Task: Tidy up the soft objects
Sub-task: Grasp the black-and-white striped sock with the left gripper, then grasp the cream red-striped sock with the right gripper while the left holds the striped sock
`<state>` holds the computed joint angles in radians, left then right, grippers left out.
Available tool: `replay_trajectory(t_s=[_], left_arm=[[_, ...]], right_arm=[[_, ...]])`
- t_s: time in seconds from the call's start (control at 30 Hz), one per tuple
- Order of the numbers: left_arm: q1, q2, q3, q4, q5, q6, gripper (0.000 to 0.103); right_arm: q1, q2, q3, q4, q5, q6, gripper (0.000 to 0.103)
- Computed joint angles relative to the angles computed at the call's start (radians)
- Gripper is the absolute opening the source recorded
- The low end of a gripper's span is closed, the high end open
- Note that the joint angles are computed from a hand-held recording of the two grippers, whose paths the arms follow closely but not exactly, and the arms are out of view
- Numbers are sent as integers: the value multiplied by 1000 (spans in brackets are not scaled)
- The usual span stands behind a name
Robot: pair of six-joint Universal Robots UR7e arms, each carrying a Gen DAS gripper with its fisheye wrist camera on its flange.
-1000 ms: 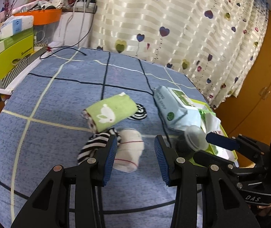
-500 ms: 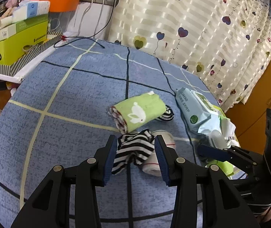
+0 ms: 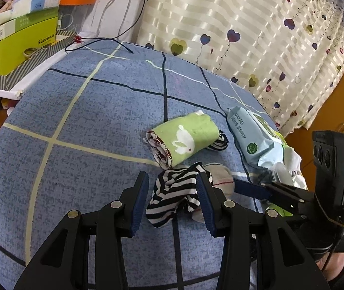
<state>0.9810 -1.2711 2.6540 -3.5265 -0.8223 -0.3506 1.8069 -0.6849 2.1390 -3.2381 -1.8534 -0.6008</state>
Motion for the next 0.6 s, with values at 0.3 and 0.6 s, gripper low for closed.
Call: replay_trajectory(t_s=[0.3, 0.6], left_arm=[[36, 16, -10, -31, -87, 45, 42], [26, 3, -3, 9, -73, 55, 42]], right_arm=[[10, -17, 4, -46, -75, -6, 60], [0, -2, -16, 39, -37, 36, 60]])
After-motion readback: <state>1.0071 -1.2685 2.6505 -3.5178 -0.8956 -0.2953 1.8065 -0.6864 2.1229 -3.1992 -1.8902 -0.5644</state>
